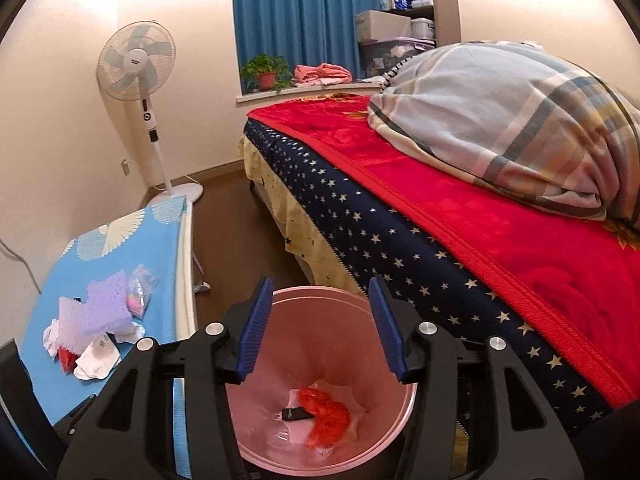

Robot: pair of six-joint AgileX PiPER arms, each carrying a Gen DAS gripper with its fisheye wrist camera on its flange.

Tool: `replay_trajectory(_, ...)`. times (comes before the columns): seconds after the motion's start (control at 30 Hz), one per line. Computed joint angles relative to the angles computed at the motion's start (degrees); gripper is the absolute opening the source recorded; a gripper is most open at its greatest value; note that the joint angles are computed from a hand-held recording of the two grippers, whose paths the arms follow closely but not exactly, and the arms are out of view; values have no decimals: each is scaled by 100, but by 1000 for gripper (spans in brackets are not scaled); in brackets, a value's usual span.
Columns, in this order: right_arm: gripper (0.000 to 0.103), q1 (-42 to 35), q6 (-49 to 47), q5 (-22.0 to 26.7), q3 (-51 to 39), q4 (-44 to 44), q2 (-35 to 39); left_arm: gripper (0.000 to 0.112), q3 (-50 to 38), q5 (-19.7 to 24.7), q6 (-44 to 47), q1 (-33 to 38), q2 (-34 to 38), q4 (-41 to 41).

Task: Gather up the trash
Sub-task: 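Open both tools to drop the red bag and black cloth into the bin, then move both open tools back over the remaining trash on the bed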

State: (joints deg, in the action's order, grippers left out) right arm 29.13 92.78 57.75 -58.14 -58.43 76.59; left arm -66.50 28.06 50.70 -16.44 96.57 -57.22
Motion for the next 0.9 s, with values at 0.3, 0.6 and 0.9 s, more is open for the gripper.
replay_trajectory(0.3, 51, 360, 265, -154, -99, -304, 113, 21, 195, -97, 223, 525, -273, -91)
replay_trajectory(0.6, 43, 392, 563, -853, -231, -473, 398, 21, 313, -581, -13, 1017, -362, 39)
replay_trajectory(0.9, 39, 217, 1041, -1862, -202, -816, 795, 21, 340, -1356, -575, 1369, -275, 239)
